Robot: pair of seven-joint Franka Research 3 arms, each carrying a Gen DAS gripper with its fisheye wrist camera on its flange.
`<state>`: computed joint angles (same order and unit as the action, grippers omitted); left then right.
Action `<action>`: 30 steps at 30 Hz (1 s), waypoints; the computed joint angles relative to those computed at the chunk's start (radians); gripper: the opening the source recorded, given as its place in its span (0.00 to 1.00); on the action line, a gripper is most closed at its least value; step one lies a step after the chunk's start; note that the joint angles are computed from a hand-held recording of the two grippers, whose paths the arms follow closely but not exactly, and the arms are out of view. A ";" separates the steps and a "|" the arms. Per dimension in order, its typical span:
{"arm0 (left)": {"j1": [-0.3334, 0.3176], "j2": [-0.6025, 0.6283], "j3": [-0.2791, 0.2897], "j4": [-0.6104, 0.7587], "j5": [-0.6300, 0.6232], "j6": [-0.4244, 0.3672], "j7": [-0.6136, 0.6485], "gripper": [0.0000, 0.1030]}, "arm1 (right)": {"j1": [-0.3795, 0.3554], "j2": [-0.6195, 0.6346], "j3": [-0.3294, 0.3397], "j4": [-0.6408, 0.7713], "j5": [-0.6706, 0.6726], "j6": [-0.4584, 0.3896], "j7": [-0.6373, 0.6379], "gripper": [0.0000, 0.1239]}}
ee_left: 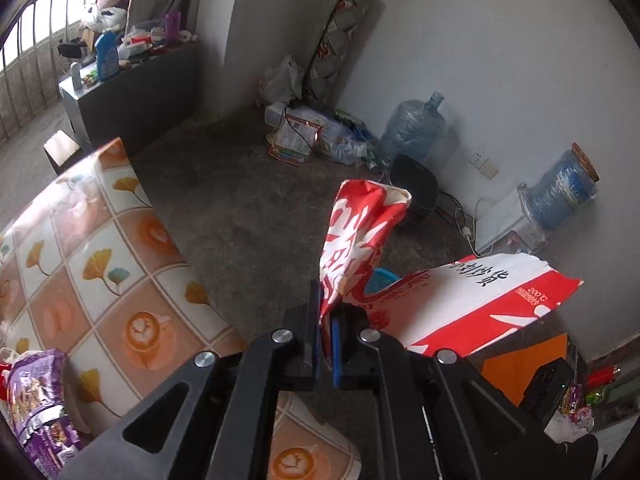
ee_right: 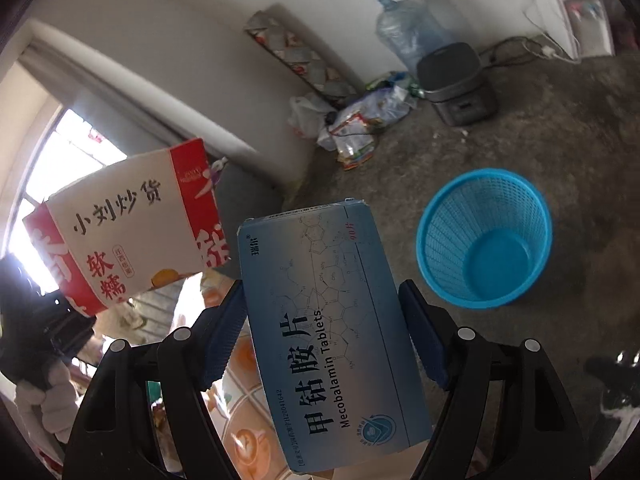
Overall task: Collect trash
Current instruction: 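Carry the blue box and red bag over the blue wastebasket with both grippers, then open both grippers to drop the box and red bag into the wastebasket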
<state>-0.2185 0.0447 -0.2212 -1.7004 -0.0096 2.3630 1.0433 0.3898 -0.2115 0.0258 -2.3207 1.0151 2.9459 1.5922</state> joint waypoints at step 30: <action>-0.064 0.356 -0.065 0.326 -0.054 -0.053 0.037 0.41 | -0.165 0.197 0.041 0.038 0.113 0.053 0.085 0.62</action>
